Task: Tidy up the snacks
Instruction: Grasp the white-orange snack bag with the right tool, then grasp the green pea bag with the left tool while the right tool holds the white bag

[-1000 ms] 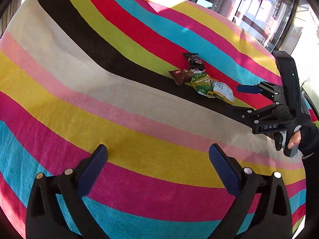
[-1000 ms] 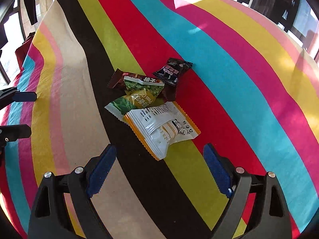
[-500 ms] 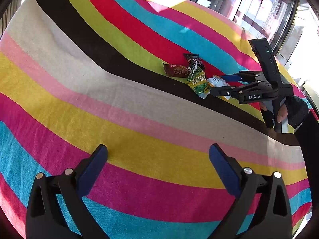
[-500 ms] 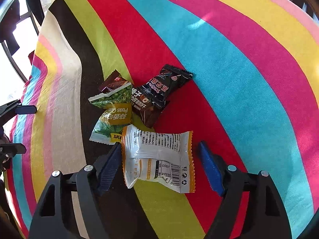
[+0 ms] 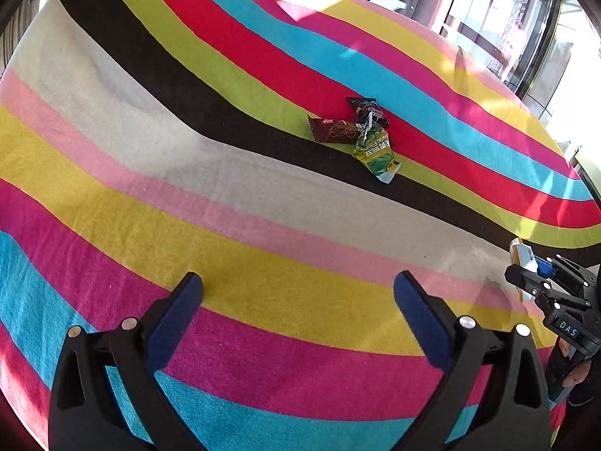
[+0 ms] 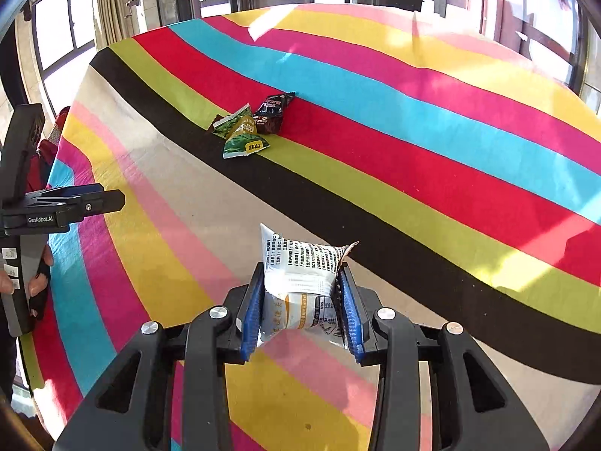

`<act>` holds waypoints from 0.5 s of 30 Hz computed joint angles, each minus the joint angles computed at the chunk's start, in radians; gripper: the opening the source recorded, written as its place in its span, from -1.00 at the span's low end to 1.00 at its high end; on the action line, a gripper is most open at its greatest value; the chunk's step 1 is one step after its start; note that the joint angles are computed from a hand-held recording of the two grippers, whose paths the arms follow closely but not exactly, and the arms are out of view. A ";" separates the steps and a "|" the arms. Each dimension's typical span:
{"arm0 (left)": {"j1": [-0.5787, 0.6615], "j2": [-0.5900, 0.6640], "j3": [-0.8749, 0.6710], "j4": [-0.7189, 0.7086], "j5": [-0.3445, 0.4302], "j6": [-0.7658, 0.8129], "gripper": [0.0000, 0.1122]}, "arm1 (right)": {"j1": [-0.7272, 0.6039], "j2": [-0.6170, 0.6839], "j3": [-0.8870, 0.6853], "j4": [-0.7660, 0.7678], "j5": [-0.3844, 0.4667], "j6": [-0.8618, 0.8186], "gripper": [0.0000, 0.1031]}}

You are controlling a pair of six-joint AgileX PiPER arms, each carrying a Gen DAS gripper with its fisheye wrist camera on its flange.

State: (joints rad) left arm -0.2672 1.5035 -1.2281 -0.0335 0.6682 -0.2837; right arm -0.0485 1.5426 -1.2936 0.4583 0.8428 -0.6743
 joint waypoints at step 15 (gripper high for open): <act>-0.095 0.155 -0.213 0.131 0.160 0.047 0.80 | -0.089 -0.167 0.187 0.002 -0.056 0.079 -0.27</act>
